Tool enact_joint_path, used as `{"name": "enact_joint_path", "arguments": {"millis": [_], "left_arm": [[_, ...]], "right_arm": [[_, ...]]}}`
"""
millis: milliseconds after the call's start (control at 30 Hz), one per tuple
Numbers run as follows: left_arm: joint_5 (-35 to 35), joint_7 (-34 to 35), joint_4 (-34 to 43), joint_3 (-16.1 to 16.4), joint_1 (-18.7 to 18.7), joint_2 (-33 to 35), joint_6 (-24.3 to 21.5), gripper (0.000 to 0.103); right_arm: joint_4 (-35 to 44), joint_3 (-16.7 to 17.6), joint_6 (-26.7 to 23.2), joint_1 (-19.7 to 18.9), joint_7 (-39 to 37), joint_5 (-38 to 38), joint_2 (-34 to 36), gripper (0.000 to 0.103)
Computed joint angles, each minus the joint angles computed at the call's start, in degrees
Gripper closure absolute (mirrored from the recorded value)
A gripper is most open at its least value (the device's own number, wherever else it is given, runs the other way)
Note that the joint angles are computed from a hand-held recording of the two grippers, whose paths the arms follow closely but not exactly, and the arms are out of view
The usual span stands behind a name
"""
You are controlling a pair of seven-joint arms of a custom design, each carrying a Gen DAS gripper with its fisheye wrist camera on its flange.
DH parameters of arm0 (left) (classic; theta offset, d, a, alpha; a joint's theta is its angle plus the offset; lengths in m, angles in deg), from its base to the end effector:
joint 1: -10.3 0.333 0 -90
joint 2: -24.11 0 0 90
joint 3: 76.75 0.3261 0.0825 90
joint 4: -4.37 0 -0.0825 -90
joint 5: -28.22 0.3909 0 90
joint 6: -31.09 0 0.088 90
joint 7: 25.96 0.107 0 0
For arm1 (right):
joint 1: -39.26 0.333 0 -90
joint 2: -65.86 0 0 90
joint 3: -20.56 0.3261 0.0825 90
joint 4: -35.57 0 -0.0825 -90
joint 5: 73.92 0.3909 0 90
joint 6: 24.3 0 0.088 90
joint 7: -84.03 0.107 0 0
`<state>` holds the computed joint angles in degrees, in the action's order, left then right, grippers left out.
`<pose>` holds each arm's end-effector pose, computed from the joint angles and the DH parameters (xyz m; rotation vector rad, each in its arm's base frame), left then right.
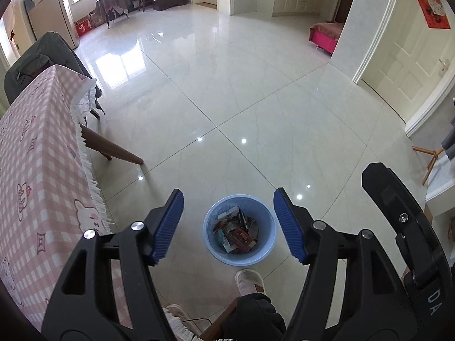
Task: Collect trash
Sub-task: 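Move both open tools back over the remaining items on the table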
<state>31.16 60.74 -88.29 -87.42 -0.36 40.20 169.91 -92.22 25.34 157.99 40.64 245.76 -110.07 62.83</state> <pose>0.6531 -0.2386 0.5304 -1.6295 2.2640 -0.6408 0.5516 0.1150 0.5098 -1.1146 1.8764 -0.4660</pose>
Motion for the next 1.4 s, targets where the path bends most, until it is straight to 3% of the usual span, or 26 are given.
{"name": "enact_joint_path", "arguments": {"millis": [200,800,1133,1400], "left_arm": [[-1.08,0.49,-3.41,0.21,1.09,-3.59,1.89,0.038],[-7.23,3.13,-17.48,1.88,4.38,-20.32,7.73,0.038],[-10.68,4.97,-25.85,4.89,6.22,-30.99,9.92,0.037],[-10.54,4.81,-31.08,7.48,9.07,-36.97,10.84,0.035]], "right_arm": [[-0.52,0.9,-0.2,-0.31,-1.16,0.56,-1.81,0.066],[-1.38,11.62,-2.86,-5.15,-5.5,3.78,-11.27,0.062],[0.56,14.71,-5.15,-2.83,-10.81,6.92,-14.49,0.058],[4.65,17.09,-7.21,0.12,-12.82,6.32,-12.69,0.055]]}}
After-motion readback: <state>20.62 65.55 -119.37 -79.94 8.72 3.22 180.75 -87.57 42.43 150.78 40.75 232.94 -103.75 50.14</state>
